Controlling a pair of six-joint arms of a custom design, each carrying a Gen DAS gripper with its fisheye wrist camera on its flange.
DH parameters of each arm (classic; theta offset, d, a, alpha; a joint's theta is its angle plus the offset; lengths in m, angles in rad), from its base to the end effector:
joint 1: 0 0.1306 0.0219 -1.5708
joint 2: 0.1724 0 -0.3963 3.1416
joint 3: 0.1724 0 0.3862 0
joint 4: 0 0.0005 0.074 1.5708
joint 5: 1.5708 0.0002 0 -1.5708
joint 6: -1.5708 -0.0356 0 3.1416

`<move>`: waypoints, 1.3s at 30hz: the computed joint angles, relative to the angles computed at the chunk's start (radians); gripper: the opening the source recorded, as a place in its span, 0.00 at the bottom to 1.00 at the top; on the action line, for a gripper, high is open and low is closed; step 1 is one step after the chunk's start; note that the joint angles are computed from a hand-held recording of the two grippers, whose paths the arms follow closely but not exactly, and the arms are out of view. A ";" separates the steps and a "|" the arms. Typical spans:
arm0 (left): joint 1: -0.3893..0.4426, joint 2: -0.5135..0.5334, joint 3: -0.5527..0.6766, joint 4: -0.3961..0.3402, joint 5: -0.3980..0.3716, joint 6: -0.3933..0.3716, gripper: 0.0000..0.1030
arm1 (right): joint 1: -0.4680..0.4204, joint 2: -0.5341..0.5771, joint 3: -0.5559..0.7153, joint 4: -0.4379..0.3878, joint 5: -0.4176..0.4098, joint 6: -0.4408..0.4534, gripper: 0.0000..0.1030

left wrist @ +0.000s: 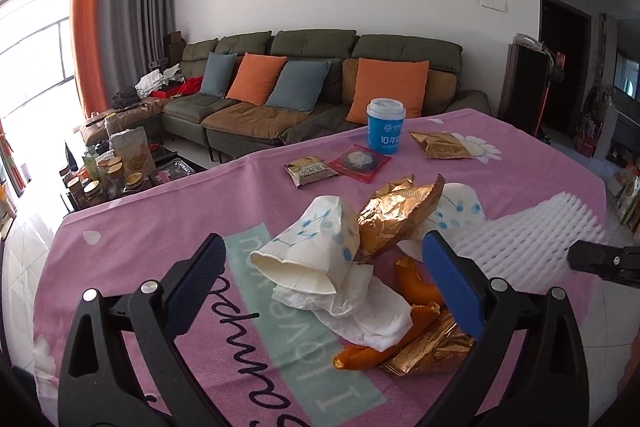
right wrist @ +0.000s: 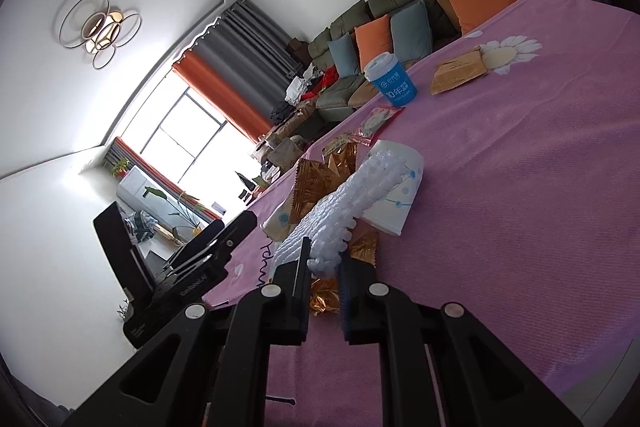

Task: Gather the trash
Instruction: 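Grasp the white foam net with the right tool while the left tool grasps the gold foil wrapper, then carry the foam net and foil wrapper to the teal bin and release both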

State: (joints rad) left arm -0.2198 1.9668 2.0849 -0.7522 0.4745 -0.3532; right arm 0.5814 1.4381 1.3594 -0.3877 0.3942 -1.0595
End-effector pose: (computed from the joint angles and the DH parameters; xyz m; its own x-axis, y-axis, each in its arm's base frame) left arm 0.6832 -0.1698 0.4473 -0.3512 0.3937 -0.8495 0.7190 0.6945 0.0247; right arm 0.4407 0.2726 0.4480 -0.3761 0.7164 -0.5877 0.2199 0.6851 0.6945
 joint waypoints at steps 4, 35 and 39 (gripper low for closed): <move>-0.017 0.045 0.072 -0.030 -0.014 0.001 0.83 | -0.001 -0.016 -0.016 0.002 0.021 0.000 0.10; -0.110 0.172 0.300 -0.235 0.079 -0.119 0.11 | -0.010 -0.081 -0.095 0.047 0.073 -0.008 0.10; -0.090 0.143 0.284 -0.214 0.144 -0.064 0.11 | -0.007 -0.080 -0.084 0.048 0.086 0.013 0.10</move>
State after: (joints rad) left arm -0.3097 2.1099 2.3684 -0.9660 0.6180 -0.4167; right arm 0.5743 1.3579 1.2755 -0.3396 0.4803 -1.0466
